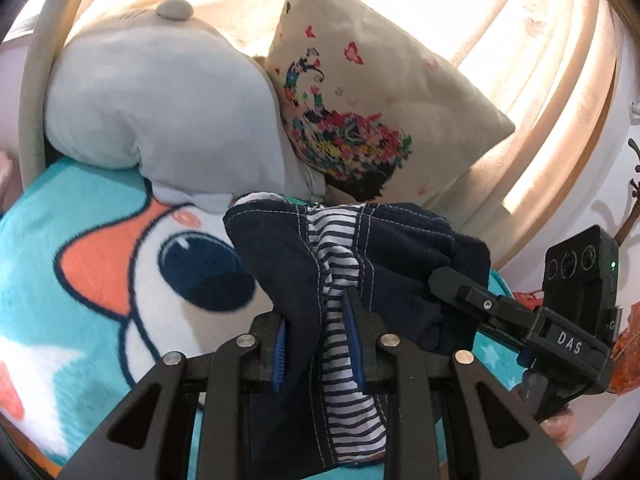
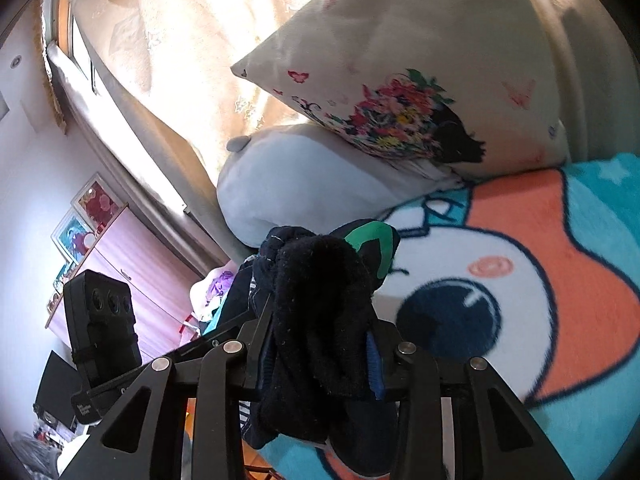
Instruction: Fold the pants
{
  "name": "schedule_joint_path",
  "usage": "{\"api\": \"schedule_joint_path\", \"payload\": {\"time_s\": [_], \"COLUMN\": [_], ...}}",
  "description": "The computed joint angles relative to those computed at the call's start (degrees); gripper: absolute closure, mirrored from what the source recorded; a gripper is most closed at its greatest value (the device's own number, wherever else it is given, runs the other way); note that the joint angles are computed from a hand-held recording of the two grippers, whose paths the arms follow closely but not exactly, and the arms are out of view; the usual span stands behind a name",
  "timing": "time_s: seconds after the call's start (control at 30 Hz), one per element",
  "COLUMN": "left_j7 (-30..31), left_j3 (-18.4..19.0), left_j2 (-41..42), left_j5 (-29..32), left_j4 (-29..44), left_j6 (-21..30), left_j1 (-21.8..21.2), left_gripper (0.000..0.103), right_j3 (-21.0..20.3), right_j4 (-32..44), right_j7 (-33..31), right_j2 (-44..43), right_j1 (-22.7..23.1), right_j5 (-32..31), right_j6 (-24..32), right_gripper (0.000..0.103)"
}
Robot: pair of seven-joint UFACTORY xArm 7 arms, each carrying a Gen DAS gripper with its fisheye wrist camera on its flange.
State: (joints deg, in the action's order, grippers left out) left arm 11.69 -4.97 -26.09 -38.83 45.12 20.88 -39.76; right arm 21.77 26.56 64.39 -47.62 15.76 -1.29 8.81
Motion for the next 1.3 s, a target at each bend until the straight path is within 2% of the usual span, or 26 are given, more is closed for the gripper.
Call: {"api": "schedule_joint_path", "payload": {"time_s": [0.3, 0.77, 1.3], "left_j7": [-0.9, -2.26, -4.56], "left_j3": [-0.96, -4.2, -7.21], "left_j2": [5.3, 13.64, 22.66], "left_j5": [2.87, 3.95, 5.44], "left_j4": [4.55, 11.22, 18.11], "left_j6": [0.52, 2.27, 4.82], "left_j1": [2.57, 6.36, 10.03], "left_gripper": [0.079, 0.079, 0.079], "right_j3": [-1.66, -4.91, -9.94], "right_j4": [4.98, 5.55, 4.4], "right_j7": [-3.79, -6.97, -10.98], "right_j2": [6.17, 10.25, 14.75], "right_j1": [-1.99, -2.57, -0.92], "right_j5": [-1.49, -0.33, 3.74], "right_j6": [0.38, -0.13, -1.96], "right_gripper": [0.063, 0.063, 0.063]}}
